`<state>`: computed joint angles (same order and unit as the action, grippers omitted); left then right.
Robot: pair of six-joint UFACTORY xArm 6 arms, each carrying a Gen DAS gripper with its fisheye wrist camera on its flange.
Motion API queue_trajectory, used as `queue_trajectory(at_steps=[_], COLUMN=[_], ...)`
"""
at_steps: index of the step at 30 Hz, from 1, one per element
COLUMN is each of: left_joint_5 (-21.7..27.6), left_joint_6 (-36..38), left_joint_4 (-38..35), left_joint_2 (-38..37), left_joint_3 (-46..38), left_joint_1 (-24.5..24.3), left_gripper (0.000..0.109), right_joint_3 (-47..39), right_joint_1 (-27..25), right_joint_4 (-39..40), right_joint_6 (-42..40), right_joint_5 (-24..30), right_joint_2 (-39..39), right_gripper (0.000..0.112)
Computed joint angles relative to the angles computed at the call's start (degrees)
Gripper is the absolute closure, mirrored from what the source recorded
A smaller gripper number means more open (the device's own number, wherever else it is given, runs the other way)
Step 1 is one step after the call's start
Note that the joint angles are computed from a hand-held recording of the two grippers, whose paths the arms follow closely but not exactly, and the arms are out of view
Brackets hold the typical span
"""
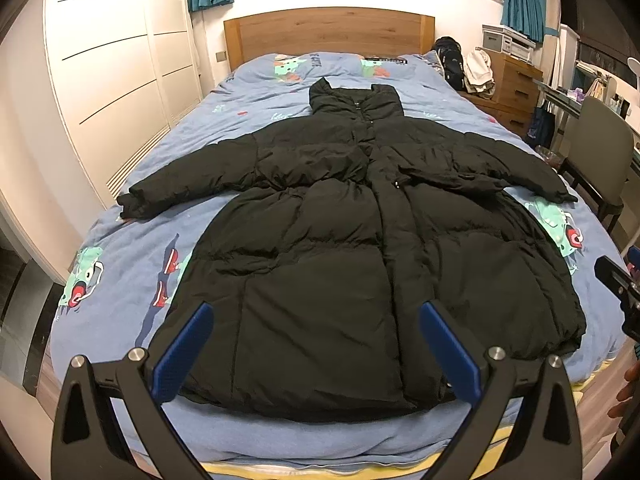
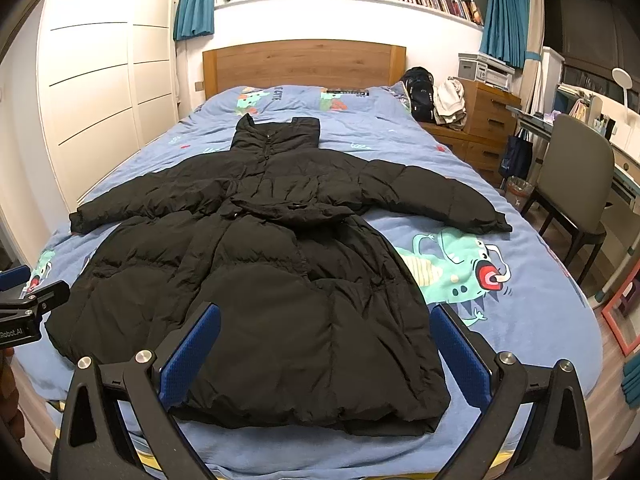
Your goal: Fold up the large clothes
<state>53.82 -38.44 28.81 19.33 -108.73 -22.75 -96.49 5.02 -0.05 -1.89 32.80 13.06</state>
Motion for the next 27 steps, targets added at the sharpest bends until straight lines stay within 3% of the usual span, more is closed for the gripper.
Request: queue_trajectory(at_steps=[11,21,27], left_joint_5=[0.9,2.5,3.1], left_joint_6=[-1.7,2.3,3.4], left_joint_4=[1.8,-3.4,-6.0], left_joint_2=[1.2,3.6,5.4], left_joint_3=[-1.3,-4.1,-6.3], left_joint_1=[0.5,2.2,4.3], left_gripper=[0.006,0.006,0.006], right_joint_3=[-2.0,-5.6,-13.7], right_joint_1=[-0.2,-0.2,-1.4], right_joint_4=[2.8,5.4,9.1], right_joint_6=[-2.1,-4.1,-5.7], right_joint_5=[0.2,1.6,8.8], right_joint_2=[1.9,4.6,9.6], right_gripper=[0.01,0.01,0.01])
